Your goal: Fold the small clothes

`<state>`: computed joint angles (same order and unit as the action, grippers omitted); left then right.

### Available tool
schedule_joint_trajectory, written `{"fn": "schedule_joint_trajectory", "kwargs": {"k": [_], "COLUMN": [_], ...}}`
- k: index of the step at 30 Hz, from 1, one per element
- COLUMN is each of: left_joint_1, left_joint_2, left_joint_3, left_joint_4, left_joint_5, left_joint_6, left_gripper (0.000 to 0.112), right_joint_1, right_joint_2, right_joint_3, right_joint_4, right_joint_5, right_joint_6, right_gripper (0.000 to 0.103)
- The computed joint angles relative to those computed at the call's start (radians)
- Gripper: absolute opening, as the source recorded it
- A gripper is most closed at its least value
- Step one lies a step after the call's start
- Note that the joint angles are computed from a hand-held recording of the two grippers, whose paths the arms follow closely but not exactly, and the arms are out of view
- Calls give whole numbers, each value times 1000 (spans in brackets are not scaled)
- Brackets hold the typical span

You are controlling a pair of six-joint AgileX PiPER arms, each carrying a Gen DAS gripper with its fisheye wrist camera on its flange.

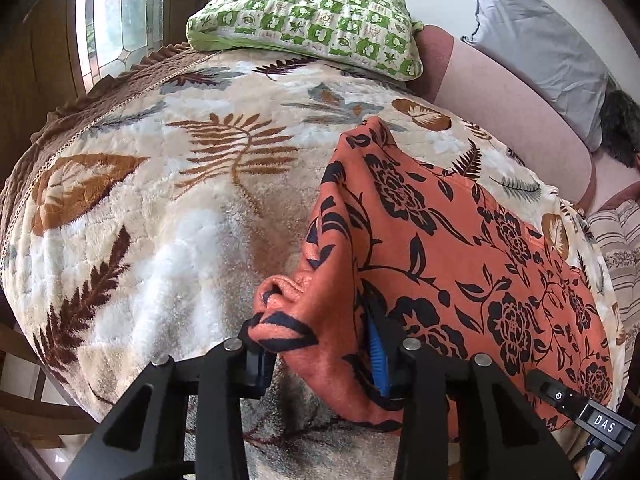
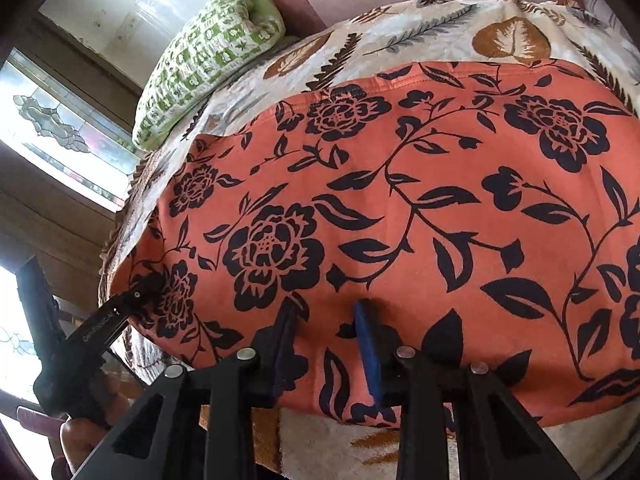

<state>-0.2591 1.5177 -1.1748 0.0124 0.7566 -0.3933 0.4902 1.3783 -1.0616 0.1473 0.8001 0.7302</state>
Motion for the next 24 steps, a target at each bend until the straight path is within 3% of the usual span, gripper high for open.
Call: {"fn": "schedule_joint_trajectory", "kwargs": {"k": [2,6,9,10,12,15,18,21,24], "left_joint_1": [-5,1,-4,2,21,30,3,-44,-122], "left_joint_2": [10,44,66,73,81,78,47,22,16], "left_joint_3": [-9,-24,-30,-35,-47,-70,-89,-136,-224], "left_joint_4": [8,-31,-44,-59,-105,-132,-97,-39,39], "left_joint_5": [10,25,7,2,3,18,27,54,100], "left_joint_6": [-12,8,27,41,72,99,89,76,58], "left_gripper": [43,65,66,65,44,27,25,25,25], "right_joint_1": [1,7,-28,-43,-49,-53,-107,-213,-274], "right_joint_2": [-11,-36,-57,-63,-70,-84,-113,-148,-196], "right_joint_3": [21,67,110,123,135,155,198,250,262], "right_joint_4": [0,-10,59,92,111,131,276,509,547], "right_joint_5": [-23,-72,-118,-130,-141,-163,-185,-153,-95], "right_joint_6": [-2,-21,-89,-123,-148,-167,-284,-464,-507], "right_gripper": [33,28,26,26,25,25,24,24,24]}}
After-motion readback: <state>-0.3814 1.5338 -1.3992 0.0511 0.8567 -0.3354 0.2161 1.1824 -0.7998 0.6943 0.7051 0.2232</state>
